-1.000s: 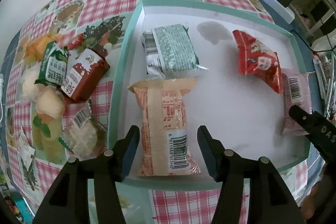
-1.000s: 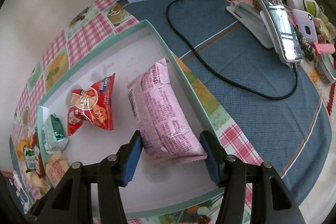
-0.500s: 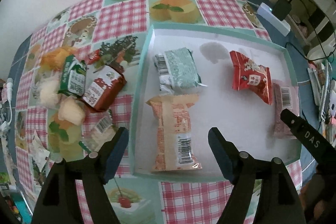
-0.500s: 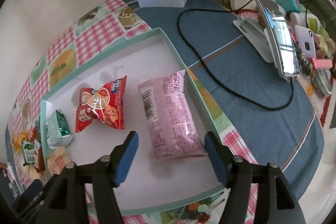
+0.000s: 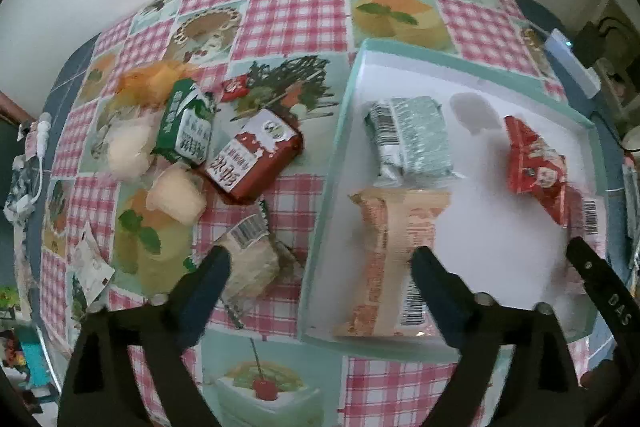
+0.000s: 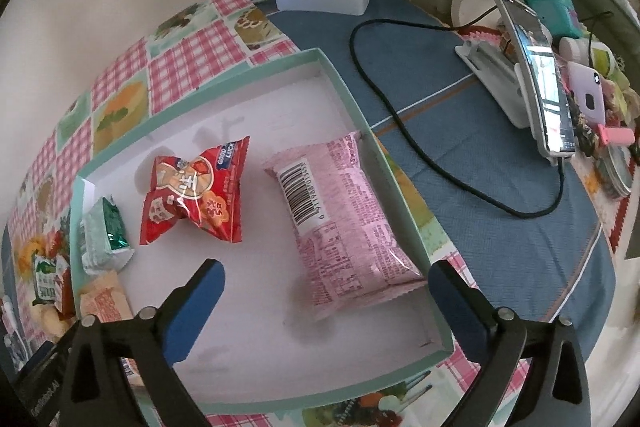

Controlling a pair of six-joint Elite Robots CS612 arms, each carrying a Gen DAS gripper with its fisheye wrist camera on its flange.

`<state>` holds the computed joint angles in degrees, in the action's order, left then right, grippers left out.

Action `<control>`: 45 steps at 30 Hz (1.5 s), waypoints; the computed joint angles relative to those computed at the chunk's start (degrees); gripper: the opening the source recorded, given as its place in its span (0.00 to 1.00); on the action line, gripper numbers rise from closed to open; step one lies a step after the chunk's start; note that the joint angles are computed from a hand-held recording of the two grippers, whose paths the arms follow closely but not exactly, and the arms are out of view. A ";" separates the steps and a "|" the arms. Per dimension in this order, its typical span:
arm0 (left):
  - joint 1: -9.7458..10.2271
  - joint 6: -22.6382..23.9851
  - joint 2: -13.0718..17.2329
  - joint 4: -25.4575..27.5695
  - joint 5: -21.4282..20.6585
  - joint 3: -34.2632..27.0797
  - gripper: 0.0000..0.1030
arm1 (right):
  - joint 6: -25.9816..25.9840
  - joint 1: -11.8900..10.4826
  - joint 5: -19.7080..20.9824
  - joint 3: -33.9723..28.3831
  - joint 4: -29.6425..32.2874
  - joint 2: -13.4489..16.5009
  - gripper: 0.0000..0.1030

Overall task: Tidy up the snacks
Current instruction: 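Withdraw both open tools from the tray toward the snack pile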

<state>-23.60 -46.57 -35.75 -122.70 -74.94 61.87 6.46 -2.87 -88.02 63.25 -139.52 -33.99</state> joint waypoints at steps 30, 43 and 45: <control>4.51 -7.80 -6.29 -0.60 2.42 9.40 0.96 | -9.24 3.31 2.83 2.42 -4.68 -2.22 1.00; 7.15 -16.53 -11.53 0.18 6.70 17.25 0.96 | -18.07 7.33 3.69 4.34 -3.88 -3.12 1.00; 7.70 -18.01 -12.26 -0.40 6.49 18.62 0.96 | -18.68 7.76 4.49 4.50 -3.51 -3.26 1.00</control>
<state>-15.90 -64.58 -48.01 -123.10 -68.45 80.49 -12.22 4.89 -83.53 67.76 -143.02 -37.25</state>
